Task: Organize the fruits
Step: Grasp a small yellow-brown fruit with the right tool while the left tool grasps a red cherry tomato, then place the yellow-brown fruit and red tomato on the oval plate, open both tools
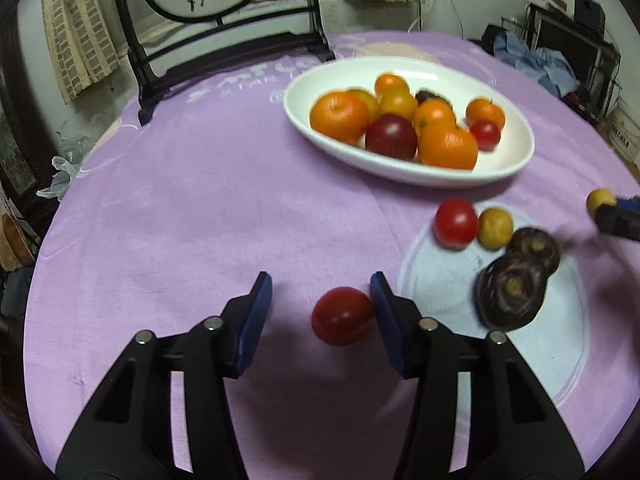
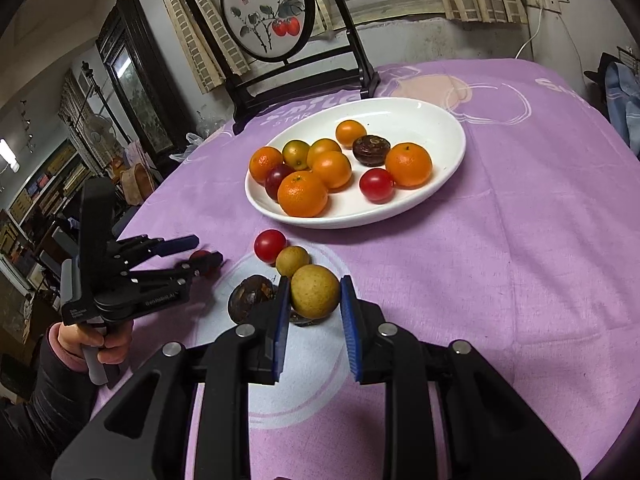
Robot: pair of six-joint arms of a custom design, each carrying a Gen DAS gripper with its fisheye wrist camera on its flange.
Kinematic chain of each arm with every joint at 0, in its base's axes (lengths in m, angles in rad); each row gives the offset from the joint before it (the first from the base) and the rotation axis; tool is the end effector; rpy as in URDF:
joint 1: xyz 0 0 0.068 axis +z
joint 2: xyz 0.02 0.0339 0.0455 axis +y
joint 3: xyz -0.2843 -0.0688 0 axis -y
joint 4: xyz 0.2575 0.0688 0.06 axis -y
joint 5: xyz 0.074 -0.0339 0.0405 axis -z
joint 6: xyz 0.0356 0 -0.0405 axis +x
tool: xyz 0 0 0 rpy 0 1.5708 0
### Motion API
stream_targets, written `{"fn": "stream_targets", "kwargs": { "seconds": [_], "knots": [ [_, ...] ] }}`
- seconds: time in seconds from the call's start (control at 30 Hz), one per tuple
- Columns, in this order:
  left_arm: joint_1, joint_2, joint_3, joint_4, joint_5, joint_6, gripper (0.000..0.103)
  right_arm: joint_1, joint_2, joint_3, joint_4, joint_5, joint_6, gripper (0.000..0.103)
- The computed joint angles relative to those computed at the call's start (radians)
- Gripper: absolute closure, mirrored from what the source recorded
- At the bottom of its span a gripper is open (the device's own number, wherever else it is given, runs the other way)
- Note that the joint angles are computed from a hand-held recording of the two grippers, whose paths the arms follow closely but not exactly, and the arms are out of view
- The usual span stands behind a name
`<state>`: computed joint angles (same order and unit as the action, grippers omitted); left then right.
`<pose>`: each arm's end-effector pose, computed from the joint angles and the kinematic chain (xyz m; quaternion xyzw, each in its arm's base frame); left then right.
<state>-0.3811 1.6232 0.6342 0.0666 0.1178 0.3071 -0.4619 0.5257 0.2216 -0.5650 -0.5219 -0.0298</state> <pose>0.2700 -0.1127 0.1281 0.3369 0.8845 -0.0675 0.3157 0.1023 -0.0311 0.1562 0.1079 0.9052 0.1542 0.3810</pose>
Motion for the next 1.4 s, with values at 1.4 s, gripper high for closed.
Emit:
{"fn": "stream_targets", "kwargs": {
  "seconds": [1.4],
  "knots": [
    [-0.144, 0.035, 0.297, -0.026, 0.091, -0.31, 0.074, 0.075, 0.602, 0.104, 0.731, 0.232, 0.201, 0.078]
  ]
}}
